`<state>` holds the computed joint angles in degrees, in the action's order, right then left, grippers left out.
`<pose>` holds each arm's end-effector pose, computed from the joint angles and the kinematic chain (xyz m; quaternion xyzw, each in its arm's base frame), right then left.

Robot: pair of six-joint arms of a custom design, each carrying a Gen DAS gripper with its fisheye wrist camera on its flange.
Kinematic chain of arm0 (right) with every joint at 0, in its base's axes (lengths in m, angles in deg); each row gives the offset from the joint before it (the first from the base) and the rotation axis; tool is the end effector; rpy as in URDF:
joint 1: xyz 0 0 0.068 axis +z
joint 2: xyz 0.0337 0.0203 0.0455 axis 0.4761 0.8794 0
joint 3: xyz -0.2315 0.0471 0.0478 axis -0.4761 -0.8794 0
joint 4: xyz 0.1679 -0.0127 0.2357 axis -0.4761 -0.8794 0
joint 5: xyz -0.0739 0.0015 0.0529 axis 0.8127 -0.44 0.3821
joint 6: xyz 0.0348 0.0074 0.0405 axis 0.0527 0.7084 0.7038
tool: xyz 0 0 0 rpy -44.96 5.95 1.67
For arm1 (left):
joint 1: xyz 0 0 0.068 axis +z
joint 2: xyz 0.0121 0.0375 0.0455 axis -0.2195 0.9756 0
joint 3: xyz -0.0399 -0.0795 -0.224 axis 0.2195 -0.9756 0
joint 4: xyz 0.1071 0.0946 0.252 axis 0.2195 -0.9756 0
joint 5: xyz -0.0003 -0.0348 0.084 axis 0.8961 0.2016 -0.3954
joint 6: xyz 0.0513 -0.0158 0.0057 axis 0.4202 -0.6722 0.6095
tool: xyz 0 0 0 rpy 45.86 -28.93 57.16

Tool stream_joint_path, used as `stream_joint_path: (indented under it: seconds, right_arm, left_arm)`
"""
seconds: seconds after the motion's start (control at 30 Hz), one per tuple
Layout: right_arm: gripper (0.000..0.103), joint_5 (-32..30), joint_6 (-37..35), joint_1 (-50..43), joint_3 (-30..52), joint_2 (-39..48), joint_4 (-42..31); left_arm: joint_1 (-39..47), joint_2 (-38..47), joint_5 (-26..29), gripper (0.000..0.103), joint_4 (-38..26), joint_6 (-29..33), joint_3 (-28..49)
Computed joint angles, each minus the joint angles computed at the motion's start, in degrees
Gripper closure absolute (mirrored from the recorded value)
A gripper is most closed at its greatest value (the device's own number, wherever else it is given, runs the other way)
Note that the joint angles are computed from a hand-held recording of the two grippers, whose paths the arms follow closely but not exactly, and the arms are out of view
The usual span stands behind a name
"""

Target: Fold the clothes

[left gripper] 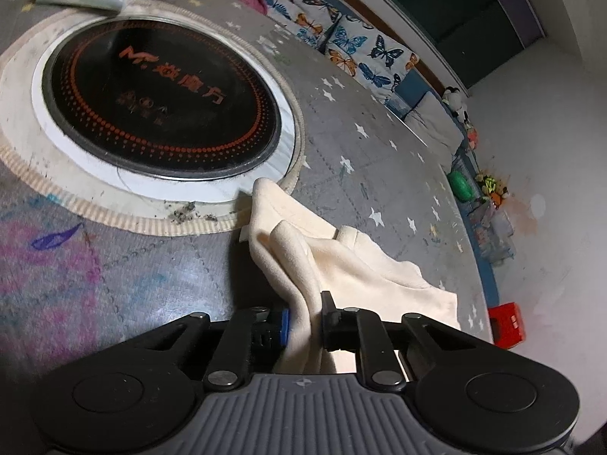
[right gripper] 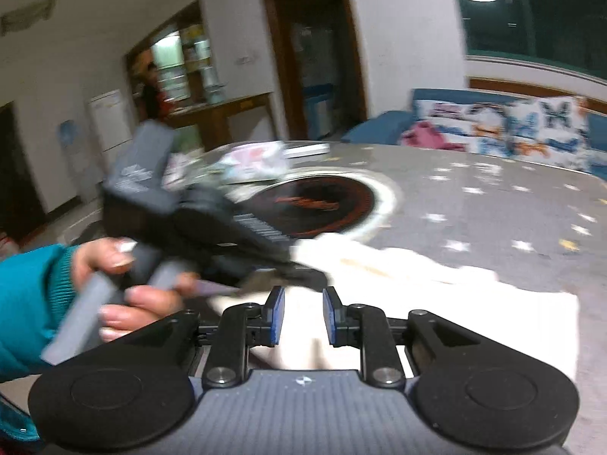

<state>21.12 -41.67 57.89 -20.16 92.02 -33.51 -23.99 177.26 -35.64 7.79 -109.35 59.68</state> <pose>0.2780 0.1705 0.0474 -0.3029 0.8167 0.2589 0.4175 0.3029 -0.0686 0.0379 -0.1971 0.8912 -0.2683 0.3082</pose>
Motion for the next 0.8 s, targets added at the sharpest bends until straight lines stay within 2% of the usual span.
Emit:
stream_joint_path:
  seconds: [0.13, 0.3, 0.57, 0.8]
  right_arm:
    - [0.083, 4.9, 0.9, -6.8, -1.2, -0.5, -0.1]
    - [0.081, 10.9, 0.9, -14.0, 2.7, 5.6, -0.2]
    - [0.08, 6.2, 6.4, -19.7, 9.3, 15.3, 1.0]
    - [0.081, 6.4, 7.9, -18.6, 8.7, 15.2, 2.3]
  left_arm:
    - [-0.8, -0.3, -1.6, 0.087, -0.6, 1.5, 0.1]
    - [-2.0, -0.6, -3.9, 0.087, -1.8, 3.6, 0.6]
    - [-3.3, -0.8, -6.5, 0.086, -3.9, 6.2, 1.7]
    - [-5.2, -1.5, -9.8, 0.086, -5.4, 8.8, 2.6]
